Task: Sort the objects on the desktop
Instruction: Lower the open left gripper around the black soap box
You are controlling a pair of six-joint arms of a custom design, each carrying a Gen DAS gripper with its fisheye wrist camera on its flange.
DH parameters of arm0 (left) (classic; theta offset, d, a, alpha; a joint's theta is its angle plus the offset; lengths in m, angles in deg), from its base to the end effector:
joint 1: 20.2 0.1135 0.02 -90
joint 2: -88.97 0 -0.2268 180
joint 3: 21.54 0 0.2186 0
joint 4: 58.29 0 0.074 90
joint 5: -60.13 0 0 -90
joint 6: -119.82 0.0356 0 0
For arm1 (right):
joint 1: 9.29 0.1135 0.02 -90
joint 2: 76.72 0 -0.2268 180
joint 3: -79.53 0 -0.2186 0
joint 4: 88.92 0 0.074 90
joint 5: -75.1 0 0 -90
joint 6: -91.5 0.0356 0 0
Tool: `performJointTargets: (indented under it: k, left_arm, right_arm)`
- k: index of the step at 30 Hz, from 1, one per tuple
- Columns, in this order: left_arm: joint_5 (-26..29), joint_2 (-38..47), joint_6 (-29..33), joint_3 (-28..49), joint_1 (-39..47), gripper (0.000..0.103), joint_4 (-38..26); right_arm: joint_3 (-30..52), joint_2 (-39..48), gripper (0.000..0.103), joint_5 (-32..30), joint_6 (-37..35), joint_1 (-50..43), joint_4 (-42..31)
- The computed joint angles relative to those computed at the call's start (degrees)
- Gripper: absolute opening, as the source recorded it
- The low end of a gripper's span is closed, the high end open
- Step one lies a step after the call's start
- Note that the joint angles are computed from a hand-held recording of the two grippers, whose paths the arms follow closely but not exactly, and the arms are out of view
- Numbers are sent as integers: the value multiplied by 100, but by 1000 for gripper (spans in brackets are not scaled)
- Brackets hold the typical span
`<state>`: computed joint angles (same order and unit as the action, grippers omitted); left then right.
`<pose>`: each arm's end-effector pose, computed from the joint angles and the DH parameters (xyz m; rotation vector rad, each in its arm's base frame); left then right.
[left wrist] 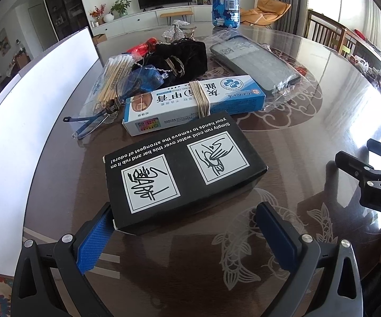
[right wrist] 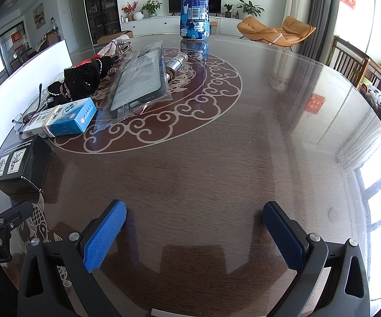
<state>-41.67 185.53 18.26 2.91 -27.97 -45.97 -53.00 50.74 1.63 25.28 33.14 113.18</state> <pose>0.1673 -0.0155 0.0367 -0.1576 2.5813 0.1462 0.1939 0.1635 -0.0133 -0.3042 2.5023 0.0894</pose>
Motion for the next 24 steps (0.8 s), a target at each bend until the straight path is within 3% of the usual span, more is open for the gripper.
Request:
performJointTargets:
  k: [12, 24]
  left_arm:
    - [-518, -60, -65, 61, -413, 103, -205]
    - [-551, -73, -20, 135, -388, 103, -368]
  right_arm:
    - [1, 12, 103, 3, 9, 4, 14]
    - [-1, 21, 103, 6, 18, 8, 27]
